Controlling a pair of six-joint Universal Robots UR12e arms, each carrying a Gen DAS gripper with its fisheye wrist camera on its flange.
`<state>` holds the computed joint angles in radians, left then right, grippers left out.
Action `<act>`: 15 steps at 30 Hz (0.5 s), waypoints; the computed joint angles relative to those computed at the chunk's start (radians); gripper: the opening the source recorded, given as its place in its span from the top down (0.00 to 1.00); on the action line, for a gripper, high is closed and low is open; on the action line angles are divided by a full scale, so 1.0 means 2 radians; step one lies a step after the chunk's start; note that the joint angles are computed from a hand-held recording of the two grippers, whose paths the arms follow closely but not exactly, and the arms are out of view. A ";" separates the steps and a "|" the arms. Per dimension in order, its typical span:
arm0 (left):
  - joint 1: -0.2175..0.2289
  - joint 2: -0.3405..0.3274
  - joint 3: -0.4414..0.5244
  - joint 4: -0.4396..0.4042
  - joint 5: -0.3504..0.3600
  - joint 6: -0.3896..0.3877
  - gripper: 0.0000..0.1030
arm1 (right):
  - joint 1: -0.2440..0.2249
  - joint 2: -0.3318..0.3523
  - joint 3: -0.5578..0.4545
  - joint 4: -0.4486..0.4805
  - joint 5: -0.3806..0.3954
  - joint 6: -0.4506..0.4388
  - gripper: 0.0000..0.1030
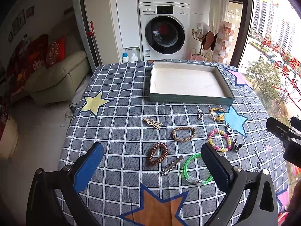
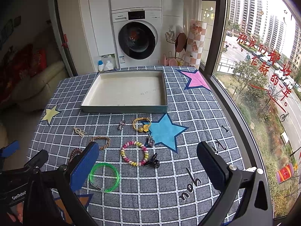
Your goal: Organize jewelry
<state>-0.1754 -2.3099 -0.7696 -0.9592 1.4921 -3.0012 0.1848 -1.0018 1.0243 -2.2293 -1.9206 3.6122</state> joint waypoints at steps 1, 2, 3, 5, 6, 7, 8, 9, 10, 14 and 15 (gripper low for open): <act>0.000 0.000 0.000 0.000 0.000 0.000 0.00 | 0.000 0.000 0.000 0.000 0.000 0.000 0.00; 0.000 0.000 -0.001 0.001 0.000 0.000 0.00 | 0.000 0.001 -0.001 0.001 0.000 0.000 0.00; 0.000 0.000 -0.001 0.001 0.000 0.000 0.00 | 0.000 0.001 -0.001 0.001 0.000 0.000 0.00; 0.000 0.000 -0.001 0.001 0.000 0.000 0.00 | 0.000 0.001 -0.002 0.001 0.000 0.000 0.00; 0.000 0.000 -0.001 0.001 0.000 0.000 0.00 | 0.000 0.000 -0.001 0.000 0.000 0.000 0.00; 0.000 0.000 -0.001 0.001 0.000 0.000 0.00 | 0.000 0.001 -0.002 0.001 0.000 0.000 0.00; 0.000 0.000 -0.001 0.001 0.000 0.000 0.00 | 0.000 0.000 -0.001 0.001 0.000 0.000 0.00; 0.000 0.000 -0.001 0.001 0.000 0.000 0.00 | -0.001 0.000 0.000 0.000 0.002 -0.001 0.00; 0.000 0.000 -0.001 0.001 0.000 0.000 0.00 | -0.001 0.000 0.000 0.000 0.002 -0.001 0.00; 0.000 0.000 -0.001 0.001 0.000 0.000 0.00 | 0.000 0.001 -0.001 -0.001 0.002 -0.001 0.00; 0.000 0.000 -0.001 0.001 0.000 0.000 0.00 | 0.000 0.001 -0.001 -0.001 0.002 -0.001 0.00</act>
<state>-0.1759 -2.3098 -0.7706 -0.9578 1.4915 -3.0004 0.1843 -1.0000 1.0223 -2.2319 -1.9165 3.6092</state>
